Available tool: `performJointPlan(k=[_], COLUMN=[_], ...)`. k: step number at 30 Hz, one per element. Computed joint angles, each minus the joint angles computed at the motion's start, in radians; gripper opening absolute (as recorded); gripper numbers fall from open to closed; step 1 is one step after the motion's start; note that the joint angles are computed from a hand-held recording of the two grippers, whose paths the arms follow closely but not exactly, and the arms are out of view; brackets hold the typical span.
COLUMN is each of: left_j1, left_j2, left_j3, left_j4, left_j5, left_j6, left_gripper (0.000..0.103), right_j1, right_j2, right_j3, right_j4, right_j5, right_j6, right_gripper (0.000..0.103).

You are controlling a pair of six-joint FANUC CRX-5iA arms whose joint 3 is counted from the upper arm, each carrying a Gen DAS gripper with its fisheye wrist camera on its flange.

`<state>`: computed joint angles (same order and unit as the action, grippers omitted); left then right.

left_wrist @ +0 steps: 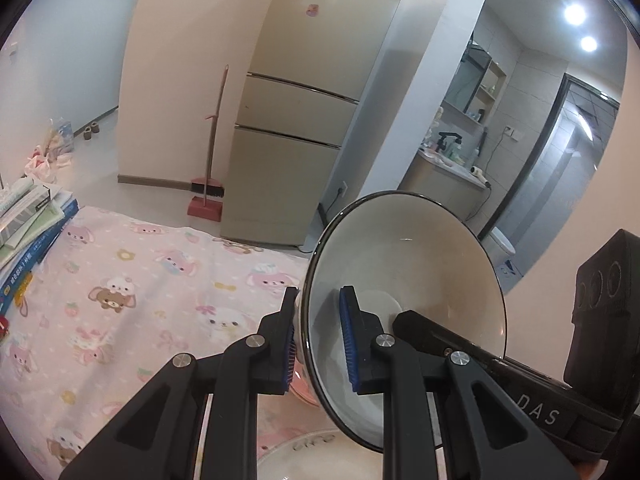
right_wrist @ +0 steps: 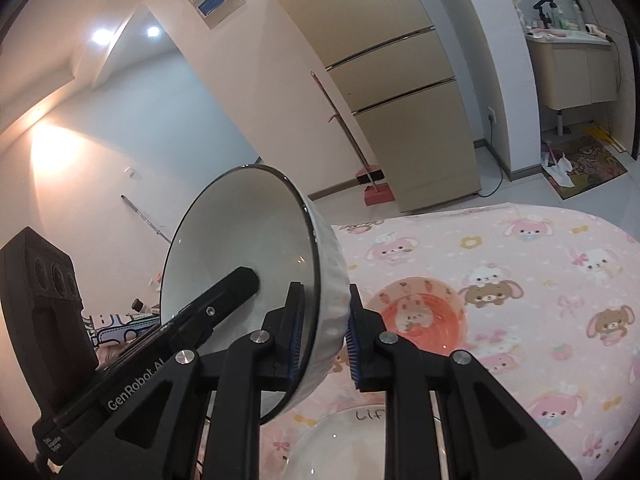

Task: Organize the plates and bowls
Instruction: 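Lower the white bowl with both grippers over the stacked pink bowls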

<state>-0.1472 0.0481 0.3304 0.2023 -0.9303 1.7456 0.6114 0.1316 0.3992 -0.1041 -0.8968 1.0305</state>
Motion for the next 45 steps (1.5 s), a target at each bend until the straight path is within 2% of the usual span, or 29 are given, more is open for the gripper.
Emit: performJointPlan(k=[10,15,25,32,36,41,45], left_j1=[-0.011,-0.016,-0.007,-0.007,-0.020,-0.024,-0.036], left_j2=[0.099,0.154,0.263,0.312,0.319,0.328,0.335], left_j3=[0.033,0.081,0.155,0.189,0.209,0.233,0.252], left_j4=[0.052,0.029,0.039,0.048,0.008,-0.003,-0.015], left_j5=[-0.047,-0.097,-0.221,-0.273,-0.284,-0.313,-0.332], left_j6=[-0.028,-0.015,-0.004,-0.014,-0.013,-0.031,-0.067], left_gripper=[0.021,0.021,0.021,0.021,0.022,0.022,0.022], right_j1=[-0.048,-0.082,-0.109,-0.121,-0.135,-0.128,-0.104], right_j2=[0.063,0.113,0.213,0.254,0.270,0.277,0.269], right_j3=[0.038,0.088,0.181,0.217,0.239,0.258,0.254], right_j4=[-0.021,-0.080,-0.121,-0.132,-0.169,-0.155,-0.090], right_j5=[-0.050,-0.100,-0.224,-0.281,-0.308,-0.350,-0.360], right_j6=[-0.025,-0.011,-0.016,-0.031,-0.028,-0.036,-0.055], right_gripper=[0.019,0.019,0.020,0.020,0.020,0.021,0.021])
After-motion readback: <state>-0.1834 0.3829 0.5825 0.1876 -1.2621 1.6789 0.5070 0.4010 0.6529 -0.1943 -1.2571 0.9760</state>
